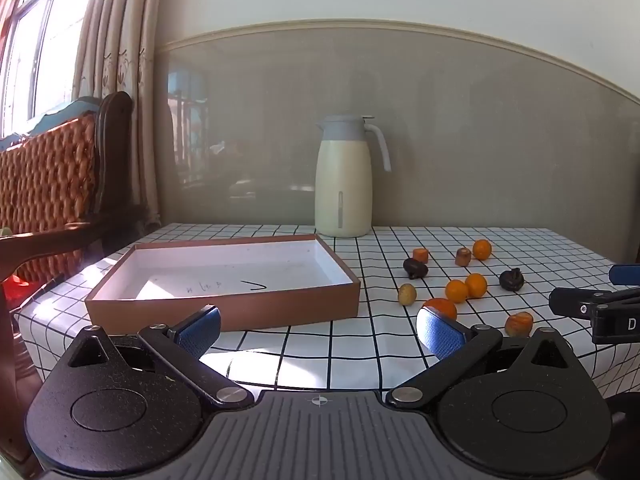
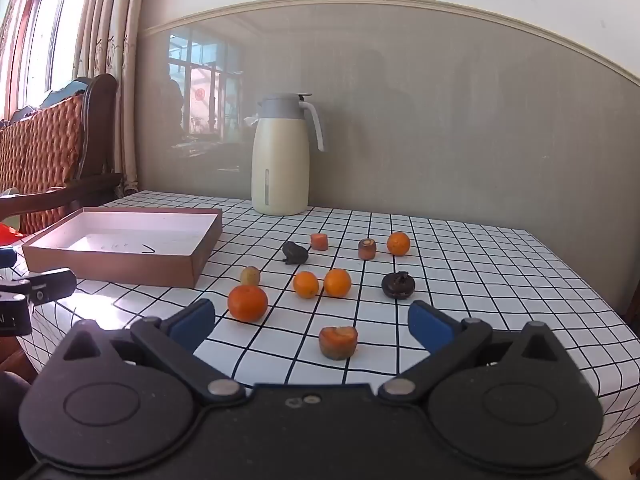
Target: Organize fruits
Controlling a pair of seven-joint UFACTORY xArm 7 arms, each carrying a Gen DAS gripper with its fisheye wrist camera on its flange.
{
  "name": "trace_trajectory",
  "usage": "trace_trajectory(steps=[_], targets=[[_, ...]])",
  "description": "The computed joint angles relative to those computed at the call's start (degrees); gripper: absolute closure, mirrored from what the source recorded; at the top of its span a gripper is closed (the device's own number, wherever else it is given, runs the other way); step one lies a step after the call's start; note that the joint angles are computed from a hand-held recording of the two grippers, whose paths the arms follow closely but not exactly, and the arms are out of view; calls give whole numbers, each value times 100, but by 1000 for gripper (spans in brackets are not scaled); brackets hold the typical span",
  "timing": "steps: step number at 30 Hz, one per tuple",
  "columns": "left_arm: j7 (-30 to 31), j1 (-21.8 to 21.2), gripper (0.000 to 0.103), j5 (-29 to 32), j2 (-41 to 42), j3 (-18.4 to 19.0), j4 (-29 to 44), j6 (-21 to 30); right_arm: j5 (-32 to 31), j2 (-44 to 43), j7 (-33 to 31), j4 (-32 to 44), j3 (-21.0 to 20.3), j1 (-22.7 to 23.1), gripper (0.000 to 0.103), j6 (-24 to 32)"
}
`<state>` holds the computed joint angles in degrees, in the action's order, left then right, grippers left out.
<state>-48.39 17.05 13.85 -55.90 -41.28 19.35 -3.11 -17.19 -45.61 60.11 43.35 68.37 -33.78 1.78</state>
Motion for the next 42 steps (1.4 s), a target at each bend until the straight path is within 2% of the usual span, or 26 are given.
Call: trace_trajectory(steps=[2, 3, 5, 6, 7, 16, 42], targets=[[69, -13, 0, 39, 3, 63, -36, -37, -16, 10, -30, 10, -5, 9, 6, 36], [27, 42, 0, 29, 15, -80, 55, 64, -15, 10, -31, 10, -5, 9, 6, 36], [97, -15, 0, 5, 38, 13, 36, 55, -12, 6, -30, 0, -14, 14, 6, 26], [-107, 173, 0, 83, -108, -231, 31, -29, -10, 12, -30, -3, -19, 16, 6, 24], [-71, 154, 0, 37, -111, -235, 30, -6, -16, 8, -36, 9, -7, 11, 6, 43], [0, 14, 0, 123, 3, -27, 74, 114, -7, 7, -23, 16, 0, 8, 6, 51], [57, 1, 0, 145, 32, -18, 79, 112, -19, 11, -22, -21, -36, 47, 6, 35]])
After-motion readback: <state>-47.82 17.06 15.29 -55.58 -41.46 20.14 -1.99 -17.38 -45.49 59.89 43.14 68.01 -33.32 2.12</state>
